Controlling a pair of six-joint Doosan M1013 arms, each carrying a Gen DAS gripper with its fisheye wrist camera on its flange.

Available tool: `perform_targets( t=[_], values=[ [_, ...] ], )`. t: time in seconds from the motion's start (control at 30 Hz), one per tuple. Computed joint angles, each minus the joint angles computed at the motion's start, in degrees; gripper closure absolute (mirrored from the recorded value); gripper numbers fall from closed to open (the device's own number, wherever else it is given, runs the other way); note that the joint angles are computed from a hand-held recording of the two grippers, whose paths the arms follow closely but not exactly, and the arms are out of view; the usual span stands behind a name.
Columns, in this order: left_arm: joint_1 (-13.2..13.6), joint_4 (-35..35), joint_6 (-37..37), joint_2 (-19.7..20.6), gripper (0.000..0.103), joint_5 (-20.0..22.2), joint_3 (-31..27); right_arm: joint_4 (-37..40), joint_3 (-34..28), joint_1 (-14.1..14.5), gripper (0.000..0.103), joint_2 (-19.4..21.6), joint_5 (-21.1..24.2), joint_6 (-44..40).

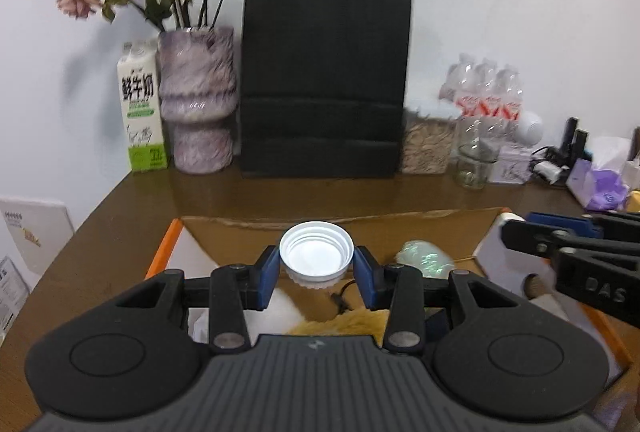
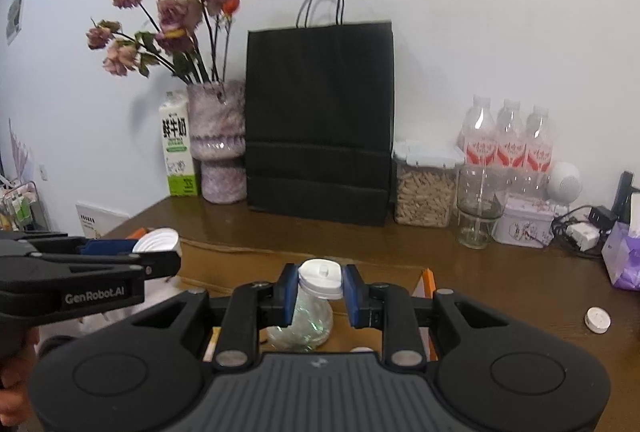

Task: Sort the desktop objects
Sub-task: 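Carry both white caps into the cardboard box and open both tools, then move both tools back toward the items on the table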

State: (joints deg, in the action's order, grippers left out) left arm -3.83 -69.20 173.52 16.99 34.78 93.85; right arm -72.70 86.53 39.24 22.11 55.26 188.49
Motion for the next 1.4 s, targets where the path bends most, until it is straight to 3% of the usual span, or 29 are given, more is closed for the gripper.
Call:
perform_targets(
  t=[0.3,0.33,0.4,0.43,0.47,0.5,0.57,0.7,1.1,1.4],
  values=[
    [-1.0,3.2,-0.5,0.2,0.059,-1.9,0.2,3.1,0.6,-1.0,0.079,0.1,-1.7,-0.6],
    [-1.0,3.3,-0.3,0.2,0.055,-2.0,0.2,3.1,0.6,-1.0,0.078,0.2,-1.8,-0.3],
    [-1.1,2.0,1.0,-0.2,0.025,-2.6,0.6,2.7,0.9,-0.9,0.077,0.1,-2.0,0.7],
    [-1.1,0.9,2.1,-0.4,0.017,-3.2,0.9,2.3,1.0,-0.8,0.073,0.0,-1.9,1.1],
    [-1.0,-1.5,4.6,-0.7,0.009,-3.5,1.3,1.9,1.1,-0.7,0.057,-0.1,-2.0,1.4],
    [-1.0,-3.4,6.6,-0.9,0.003,-3.8,1.6,1.5,1.2,-0.7,0.034,-0.2,-2.0,1.3],
    [-1.2,-8.1,11.4,-1.7,0.0,-6.4,2.8,0.2,1.2,-0.3,0.011,-0.1,-0.8,1.3],
    [-1.8,-14.6,18.9,-2.7,0.0,-9.8,4.3,-1.3,1.0,0.3,0.0,0.0,1.2,1.0],
    [-1.0,-19.9,23.0,-3.6,0.0,-8.1,5.0,-2.4,0.8,0.9,0.0,-0.3,1.1,1.3],
    [2.3,-21.3,22.1,-5.6,0.0,-2.1,6.1,-6.3,0.2,3.4,0.0,-1.2,3.8,0.9]
  ],
)
